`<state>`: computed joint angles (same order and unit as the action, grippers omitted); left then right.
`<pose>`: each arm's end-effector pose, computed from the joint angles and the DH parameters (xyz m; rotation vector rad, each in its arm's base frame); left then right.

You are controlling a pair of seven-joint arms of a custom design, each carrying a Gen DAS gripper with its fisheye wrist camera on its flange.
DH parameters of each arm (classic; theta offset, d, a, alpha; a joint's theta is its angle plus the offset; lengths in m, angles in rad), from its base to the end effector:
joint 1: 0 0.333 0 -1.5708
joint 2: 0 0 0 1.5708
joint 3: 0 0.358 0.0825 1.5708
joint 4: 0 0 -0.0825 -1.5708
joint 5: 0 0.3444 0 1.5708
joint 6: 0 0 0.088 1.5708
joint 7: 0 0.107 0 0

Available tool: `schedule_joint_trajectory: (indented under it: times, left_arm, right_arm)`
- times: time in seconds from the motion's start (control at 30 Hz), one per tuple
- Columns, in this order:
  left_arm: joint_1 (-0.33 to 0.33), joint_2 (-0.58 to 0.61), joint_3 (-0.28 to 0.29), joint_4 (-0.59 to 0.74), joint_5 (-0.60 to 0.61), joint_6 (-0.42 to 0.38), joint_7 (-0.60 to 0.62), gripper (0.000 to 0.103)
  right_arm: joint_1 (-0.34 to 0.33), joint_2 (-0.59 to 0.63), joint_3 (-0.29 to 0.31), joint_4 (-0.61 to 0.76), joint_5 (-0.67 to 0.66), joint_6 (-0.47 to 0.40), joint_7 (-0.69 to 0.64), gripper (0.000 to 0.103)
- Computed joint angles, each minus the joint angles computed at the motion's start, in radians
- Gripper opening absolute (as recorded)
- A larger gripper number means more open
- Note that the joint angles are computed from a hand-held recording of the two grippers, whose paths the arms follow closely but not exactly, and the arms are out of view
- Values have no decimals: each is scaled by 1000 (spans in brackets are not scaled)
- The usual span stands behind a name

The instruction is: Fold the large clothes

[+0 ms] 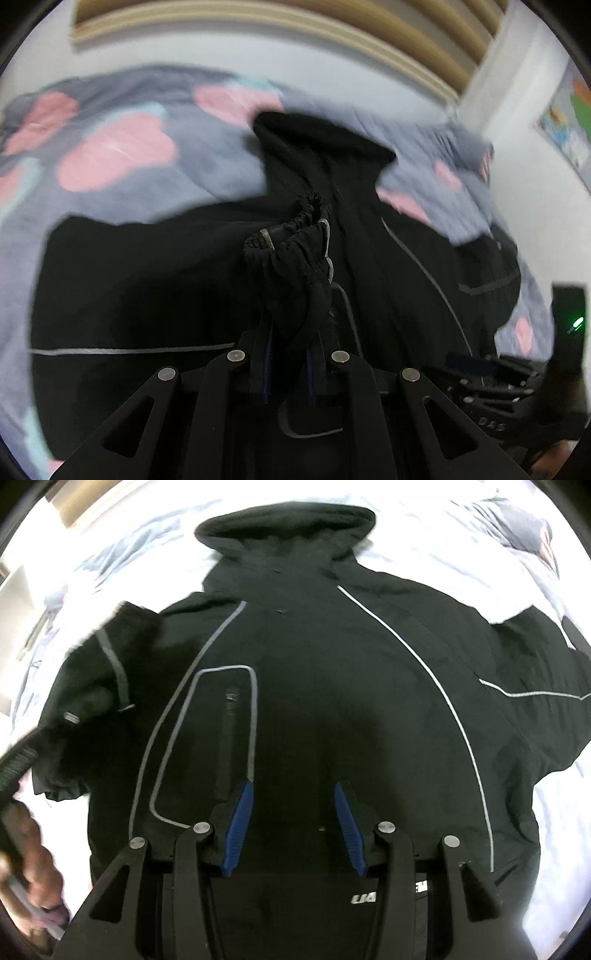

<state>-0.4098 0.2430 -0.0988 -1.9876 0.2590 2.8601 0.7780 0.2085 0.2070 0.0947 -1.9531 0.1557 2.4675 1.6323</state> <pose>0.5388 -0.3104 0.4796 -2.0483 1.9110 -0.8783 0.5763 0.1760 0.4687 -2.1130 1.8548 -0.0901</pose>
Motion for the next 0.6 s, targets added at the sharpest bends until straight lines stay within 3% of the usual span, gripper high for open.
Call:
schedule_joint_trajectory:
  times: [0.07, 0.27, 0.3, 0.4, 0.47, 0.6]
  left_arm:
    - [35, 71, -67, 44, -96, -18, 105, 14]
    - [63, 149, -135, 47, -310, -23, 257, 28]
    - [78, 149, -153, 42, -344, -14, 289, 34]
    - [197, 133, -297, 8, -576, 17, 470, 57]
    - [241, 111, -347, -4, -686, 2, 542, 64]
    - [227, 41, -329, -53, -779, -17, 588, 66]
  right_arm:
    - [-5, 16, -1, 10, 3, -2, -11, 50]
    - [-35, 54, 18, 44, 66, -37, -90, 51]
    - [-43, 63, 26, 53, 95, -43, -112, 52]
    - [-59, 80, 48, 73, 180, -52, -172, 59]
    - [-64, 89, 60, 88, 233, -59, -201, 63]
    - [-60, 102, 67, 113, 290, -64, -238, 66]
